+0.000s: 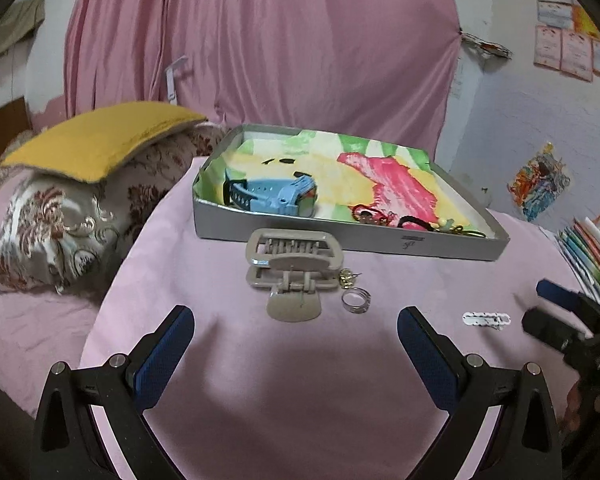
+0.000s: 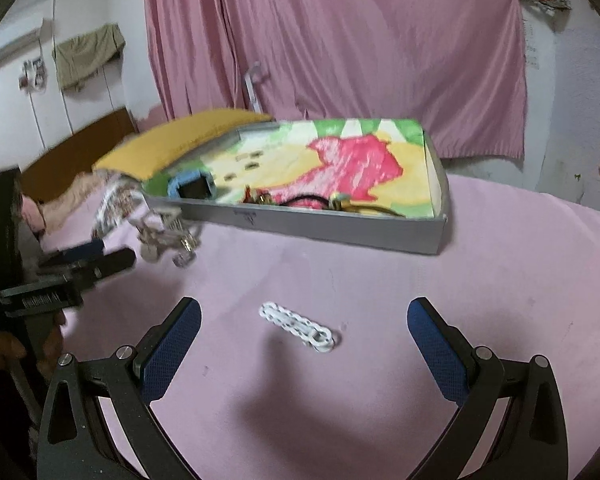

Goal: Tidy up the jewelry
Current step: 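Close right tool on the white plastic chain while left tool grasps the beige claw clip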

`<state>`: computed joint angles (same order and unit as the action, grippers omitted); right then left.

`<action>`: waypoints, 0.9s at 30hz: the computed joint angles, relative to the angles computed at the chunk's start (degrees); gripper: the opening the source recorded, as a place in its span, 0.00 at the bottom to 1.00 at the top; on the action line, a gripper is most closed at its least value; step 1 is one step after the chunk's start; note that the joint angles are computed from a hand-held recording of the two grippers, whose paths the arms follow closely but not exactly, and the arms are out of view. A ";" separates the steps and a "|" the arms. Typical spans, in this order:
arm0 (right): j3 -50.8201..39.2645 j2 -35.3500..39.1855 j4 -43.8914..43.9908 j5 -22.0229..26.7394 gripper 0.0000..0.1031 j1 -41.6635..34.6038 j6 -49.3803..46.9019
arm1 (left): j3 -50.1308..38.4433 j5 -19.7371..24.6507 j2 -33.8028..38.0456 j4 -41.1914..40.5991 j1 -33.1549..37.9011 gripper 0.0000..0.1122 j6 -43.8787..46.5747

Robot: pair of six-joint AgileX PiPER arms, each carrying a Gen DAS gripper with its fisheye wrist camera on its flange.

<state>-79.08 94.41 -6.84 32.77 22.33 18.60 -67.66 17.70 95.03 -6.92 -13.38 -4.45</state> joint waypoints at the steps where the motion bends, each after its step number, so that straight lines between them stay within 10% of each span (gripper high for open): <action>1: -0.45 0.32 0.28 0.56 0.98 0.02 -0.51 | -0.58 0.55 0.47 -0.79 0.31 0.91 0.48; 18: -6.08 5.19 2.49 7.14 0.28 0.63 -3.80 | -10.14 10.04 7.00 0.18 1.92 0.85 -0.80; 27: -13.04 9.29 0.75 11.93 0.13 2.39 -5.16 | -14.28 12.37 9.85 1.28 1.82 0.78 -0.71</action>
